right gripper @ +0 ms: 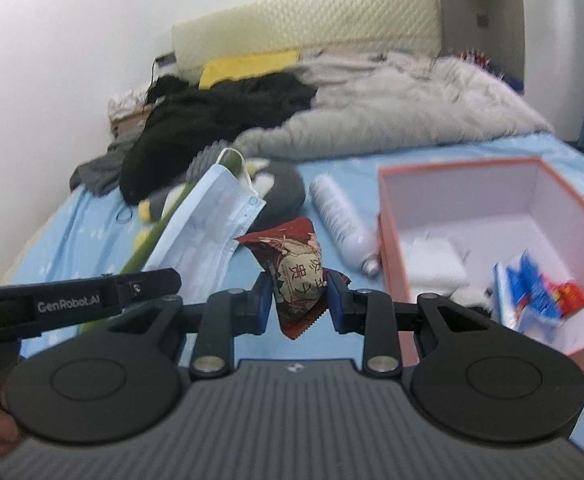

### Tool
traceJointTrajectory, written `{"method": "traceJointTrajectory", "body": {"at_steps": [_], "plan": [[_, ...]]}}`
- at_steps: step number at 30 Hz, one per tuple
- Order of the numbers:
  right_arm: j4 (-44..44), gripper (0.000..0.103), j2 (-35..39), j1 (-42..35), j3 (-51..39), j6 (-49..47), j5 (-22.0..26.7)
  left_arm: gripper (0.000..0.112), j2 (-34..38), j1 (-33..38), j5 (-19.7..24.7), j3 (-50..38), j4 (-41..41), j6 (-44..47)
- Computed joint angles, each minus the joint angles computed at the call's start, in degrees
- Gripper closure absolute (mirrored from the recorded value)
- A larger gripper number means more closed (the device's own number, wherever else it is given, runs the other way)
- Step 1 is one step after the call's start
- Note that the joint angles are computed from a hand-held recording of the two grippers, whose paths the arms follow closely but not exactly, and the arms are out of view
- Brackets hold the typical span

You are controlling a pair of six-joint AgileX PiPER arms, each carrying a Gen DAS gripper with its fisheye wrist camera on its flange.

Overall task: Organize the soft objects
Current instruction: 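Carry the candy and face mask over the pink box with both grippers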

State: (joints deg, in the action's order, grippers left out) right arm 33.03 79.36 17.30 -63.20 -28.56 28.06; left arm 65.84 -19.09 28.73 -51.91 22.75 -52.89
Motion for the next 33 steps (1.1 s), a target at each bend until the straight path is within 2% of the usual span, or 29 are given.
{"method": "traceJointTrajectory", "body": {"at_steps": [9, 16, 19, 21, 28, 33], "plan": [[3.44, 0.071, -1.61, -5.14, -3.41, -3.06, -0.43, 0.106, 6.02, -3.94, 1.9, -13.32, 0.02, 3.48], [4.98, 0.07, 2.07, -12.01, -9.25, -6.73, 1.06, 0.106, 17.47, -4.83, 2.05, -26.61, -8.37, 13.49], [4.84, 0.07, 5.8, -15.02, -13.17, -6.99, 3.12, 0.106, 23.67, -4.65, 2.71, -32.95, -12.37, 18.07], [6.38, 0.07, 9.26, -17.51, -16.58, -8.34, 6.2, 0.106, 27.85, -4.69, 3.12, -36.49, -13.79, 20.26], [4.02, 0.07, 22.14, -21.69, -26.58, -5.05, 11.05, 0.106, 43.15, -2.66, 4.77, -48.44, -22.92, 28.85], [0.91, 0.07, 31.44, -22.85, -35.26, -1.91, 15.22, 0.106, 54.94, -0.81, 10.94, -62.08, -27.88, 34.41]]}}
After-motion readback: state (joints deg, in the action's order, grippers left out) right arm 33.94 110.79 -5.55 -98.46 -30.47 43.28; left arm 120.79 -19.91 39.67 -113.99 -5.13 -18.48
